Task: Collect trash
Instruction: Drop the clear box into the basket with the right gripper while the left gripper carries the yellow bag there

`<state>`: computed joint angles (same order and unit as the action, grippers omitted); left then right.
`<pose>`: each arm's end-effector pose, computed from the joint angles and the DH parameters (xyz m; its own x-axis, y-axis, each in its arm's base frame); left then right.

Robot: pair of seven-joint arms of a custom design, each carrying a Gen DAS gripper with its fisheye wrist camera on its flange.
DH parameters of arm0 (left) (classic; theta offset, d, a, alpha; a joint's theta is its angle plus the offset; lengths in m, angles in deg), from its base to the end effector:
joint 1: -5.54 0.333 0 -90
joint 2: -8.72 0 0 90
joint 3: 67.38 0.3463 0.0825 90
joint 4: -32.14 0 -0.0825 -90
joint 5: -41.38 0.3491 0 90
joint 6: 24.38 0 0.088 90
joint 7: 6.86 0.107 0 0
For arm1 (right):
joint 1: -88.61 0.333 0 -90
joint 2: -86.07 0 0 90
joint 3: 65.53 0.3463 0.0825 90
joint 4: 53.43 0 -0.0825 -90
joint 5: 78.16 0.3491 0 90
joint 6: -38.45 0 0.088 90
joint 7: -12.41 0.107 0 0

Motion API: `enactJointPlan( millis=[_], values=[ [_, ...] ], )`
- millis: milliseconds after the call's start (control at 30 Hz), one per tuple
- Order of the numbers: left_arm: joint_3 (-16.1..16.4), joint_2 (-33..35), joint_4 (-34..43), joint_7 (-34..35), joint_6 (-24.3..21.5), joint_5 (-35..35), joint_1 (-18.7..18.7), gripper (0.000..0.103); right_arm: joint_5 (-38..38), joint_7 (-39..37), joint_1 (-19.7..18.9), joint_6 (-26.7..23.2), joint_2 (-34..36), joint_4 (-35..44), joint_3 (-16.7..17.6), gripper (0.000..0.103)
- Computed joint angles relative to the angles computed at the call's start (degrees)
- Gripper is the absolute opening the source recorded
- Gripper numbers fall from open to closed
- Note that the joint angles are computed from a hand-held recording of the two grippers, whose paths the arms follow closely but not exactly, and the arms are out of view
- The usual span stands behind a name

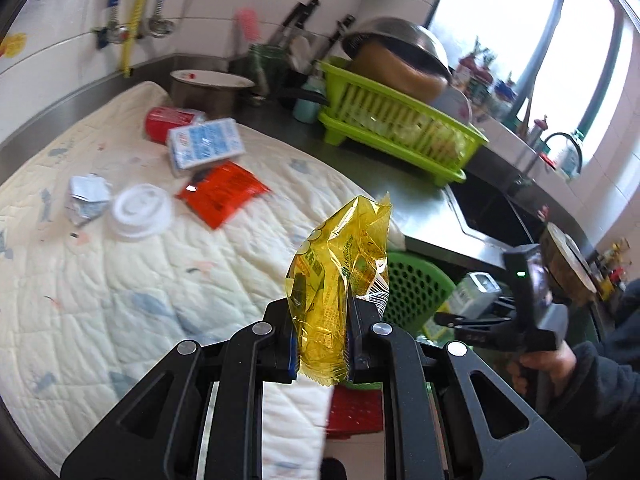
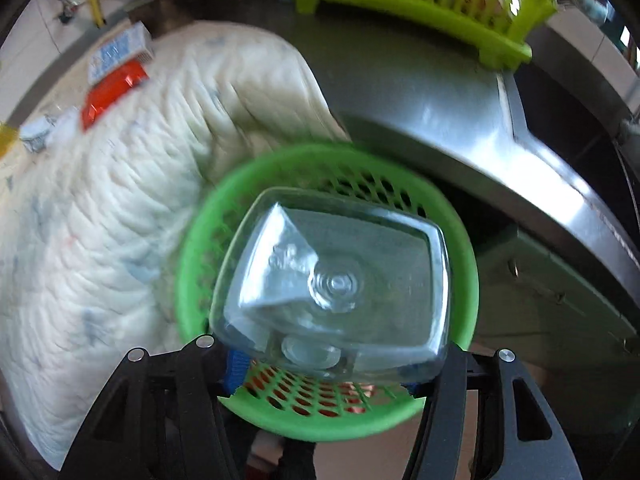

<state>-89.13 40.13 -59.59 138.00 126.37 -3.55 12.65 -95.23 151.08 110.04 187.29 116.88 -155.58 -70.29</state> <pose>0.7017 -0.1094 0.4216 -0.5609 -0.7728 0.2969 -0.6908 0.2393 -0.6823 0.6409 0.2062 0.3319 -0.3002 -0.9538 -0.0089 -0.8933 0.2843 -0.3481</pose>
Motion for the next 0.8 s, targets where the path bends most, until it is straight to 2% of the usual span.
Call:
enactJointPlan(
  millis=[67,267,500,567,733,800],
  values=[
    [-0.4,-0.5,-1.4,0.6,-0.1,0.5,-0.7,0.015,1.0,-0.1,-0.7,0.8,0.0,-1.9,0.4,0.056],
    [0.3,0.5,-2.1,-1.8,-2.6,5.0,-4.6,0.015,-1.6,6.8,0.8,6.7,-4.2,-9.8,-3.0,0.062],
    [1.2,4.3,1.1,-7.4,-4.4,12.0,-9.2,0.016,-12.1,17.9,3.7,10.2,-12.2,-17.9,-6.1,0.069],
    [1.3,6.2,3.4,-9.6,-6.2,13.9,-10.2,0.017,-15.5,21.4,3.6,10.8,-14.0,-19.4,-6.2,0.07],
    [0.9,8.9,6.1,-12.6,-7.2,17.7,-12.2,0.02,-23.0,29.0,3.1,10.3,-17.4,-21.8,-5.4,0.072],
    [0.7,9.8,7.1,-13.4,-7.7,18.7,-12.7,0.033,-25.3,31.1,2.6,9.5,-18.5,-22.3,-4.5,0.072]
  ],
)
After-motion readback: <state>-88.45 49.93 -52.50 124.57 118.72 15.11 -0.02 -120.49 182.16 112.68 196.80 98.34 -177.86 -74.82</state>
